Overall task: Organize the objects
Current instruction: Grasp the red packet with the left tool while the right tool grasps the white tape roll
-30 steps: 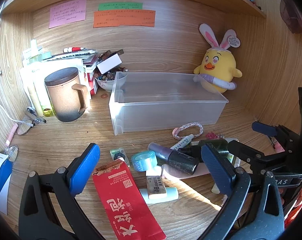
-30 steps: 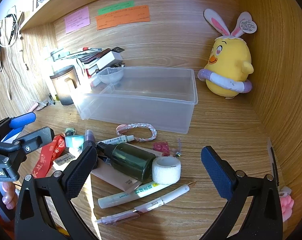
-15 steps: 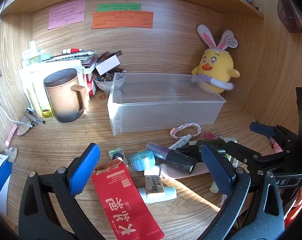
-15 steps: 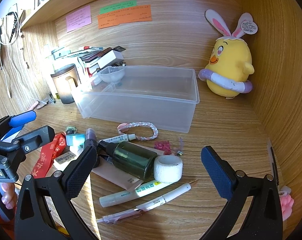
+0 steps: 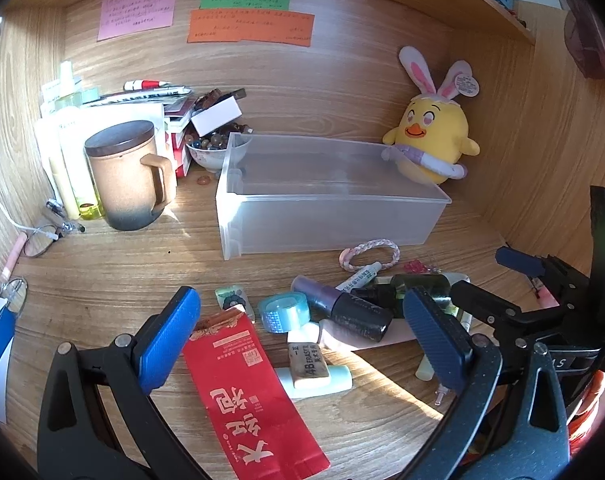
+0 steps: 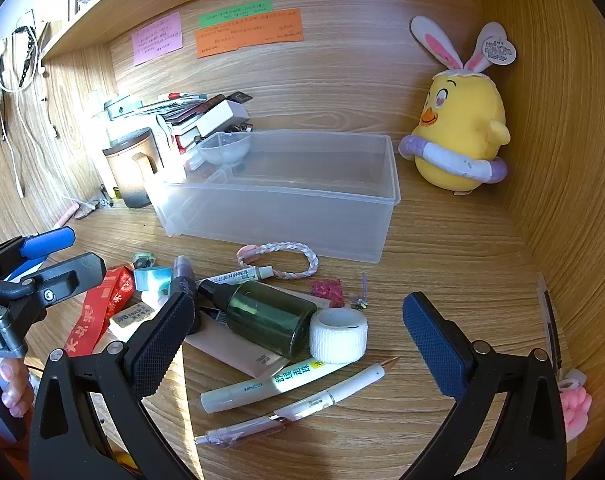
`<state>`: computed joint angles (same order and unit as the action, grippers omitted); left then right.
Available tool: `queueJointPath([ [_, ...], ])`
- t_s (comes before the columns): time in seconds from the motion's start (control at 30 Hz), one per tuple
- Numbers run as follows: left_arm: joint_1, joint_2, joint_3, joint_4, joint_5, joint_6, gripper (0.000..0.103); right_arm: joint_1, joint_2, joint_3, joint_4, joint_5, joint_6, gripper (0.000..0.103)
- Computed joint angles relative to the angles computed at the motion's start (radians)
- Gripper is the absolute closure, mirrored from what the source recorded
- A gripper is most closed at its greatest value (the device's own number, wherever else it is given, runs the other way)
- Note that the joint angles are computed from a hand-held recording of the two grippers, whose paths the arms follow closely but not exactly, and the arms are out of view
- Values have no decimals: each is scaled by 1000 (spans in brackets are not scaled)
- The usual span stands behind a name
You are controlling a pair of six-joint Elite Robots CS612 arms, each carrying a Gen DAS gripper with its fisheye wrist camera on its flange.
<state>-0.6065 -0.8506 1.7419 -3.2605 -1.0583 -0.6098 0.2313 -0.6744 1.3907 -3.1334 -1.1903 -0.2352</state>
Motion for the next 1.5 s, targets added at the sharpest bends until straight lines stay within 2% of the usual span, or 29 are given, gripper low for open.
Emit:
queueJointPath([
  [0.2,6,-12,17,23,33,-27,0,-3,0,-5,8,-21,5,0],
  [0.37,13,-27,40,82,79,-69,0,-7,2,-6,-9,-69,17,0],
  [0.5,34,-31,48,131,8,-108,0,-10,8,-12,-4,-108,28,0],
  [0.57,37,-28,47,142,-5,-119,1,-12,13,-16,3,-125,33,0],
  [0.73,53,-15,30,156,-88,-143,17,-17,23,-28,50,-136,45,1],
  [0.87,63,-2,19,165,-128,-167,18,-23,31,-45,95,-108,63,10],
  [1.0,70,4,17,157,-147,-192,19,-25,35,-55,121,-66,62,14],
  [1.13,82,9,17,145,-183,-213,30,-24,36,-64,157,-26,36,22],
  [1.23,90,14,18,123,-223,-223,38,-20,39,-72,176,-24,16,32],
  [1.33,87,13,20,122,-211,-213,39,-19,43,-85,210,-11,4,45],
  [1.47,82,10,23,119,-189,-205,42,-19,49,-96,235,4,5,67],
  [1.5,80,8,26,117,-176,-203,43,-19,50,-95,225,-1,11,67],
])
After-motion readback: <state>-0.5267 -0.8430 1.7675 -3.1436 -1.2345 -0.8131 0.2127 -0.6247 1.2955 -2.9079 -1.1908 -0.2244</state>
